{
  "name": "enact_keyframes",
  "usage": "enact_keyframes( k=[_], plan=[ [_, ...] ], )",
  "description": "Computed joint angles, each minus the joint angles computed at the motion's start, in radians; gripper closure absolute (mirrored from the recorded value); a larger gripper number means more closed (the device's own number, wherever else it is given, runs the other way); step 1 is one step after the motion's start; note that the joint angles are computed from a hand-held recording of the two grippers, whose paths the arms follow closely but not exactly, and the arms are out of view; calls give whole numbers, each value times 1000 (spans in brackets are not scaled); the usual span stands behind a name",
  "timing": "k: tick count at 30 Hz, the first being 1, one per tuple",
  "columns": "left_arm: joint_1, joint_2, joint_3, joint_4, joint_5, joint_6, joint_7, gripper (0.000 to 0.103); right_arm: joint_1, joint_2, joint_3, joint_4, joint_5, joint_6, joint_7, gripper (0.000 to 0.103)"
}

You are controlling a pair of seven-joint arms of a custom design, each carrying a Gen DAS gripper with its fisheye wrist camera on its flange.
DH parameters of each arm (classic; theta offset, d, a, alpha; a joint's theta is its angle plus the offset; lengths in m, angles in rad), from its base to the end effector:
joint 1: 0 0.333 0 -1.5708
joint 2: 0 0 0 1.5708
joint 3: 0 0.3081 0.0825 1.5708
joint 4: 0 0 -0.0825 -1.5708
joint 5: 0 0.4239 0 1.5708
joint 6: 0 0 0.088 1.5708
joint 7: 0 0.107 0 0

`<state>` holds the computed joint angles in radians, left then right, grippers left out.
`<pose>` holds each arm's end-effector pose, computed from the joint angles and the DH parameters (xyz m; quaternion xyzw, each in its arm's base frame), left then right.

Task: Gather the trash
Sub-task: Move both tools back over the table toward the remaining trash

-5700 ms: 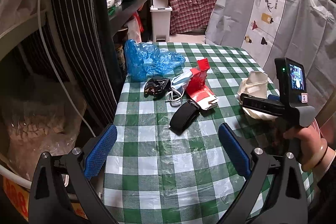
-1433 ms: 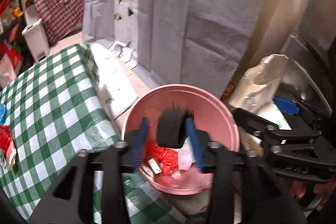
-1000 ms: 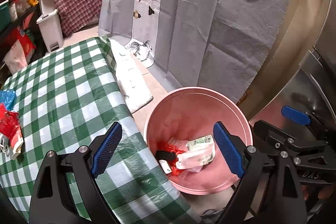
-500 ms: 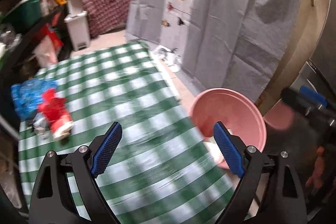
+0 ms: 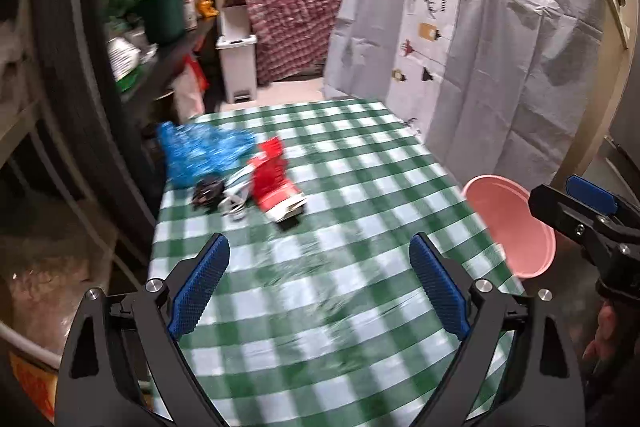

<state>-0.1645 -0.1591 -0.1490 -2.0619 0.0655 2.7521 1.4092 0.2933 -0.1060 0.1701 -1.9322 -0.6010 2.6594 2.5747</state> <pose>0.5677 -0.1919 0.5843 -0.5732 0.7082 -0.3324 0.2437 0.5437 0.2945 0.6079 -0.5926 0.6663 -0.2590 0.3712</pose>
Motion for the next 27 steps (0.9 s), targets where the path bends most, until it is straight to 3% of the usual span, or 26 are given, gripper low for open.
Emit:
enact_keyframes(
  k=[8,17,27],
  plan=[
    [8,-25,34,-66,-69,42,18,15,77,98,6,87,-12,-41,-6,6],
    [46,-28,42,-88,-30,59,6,14,166,198,-42,186,-19,-71,-73,6],
    [78,-19,28,-68,38,44,-82,14,211,247,-78,230,16,-79,-132,6]
  ],
)
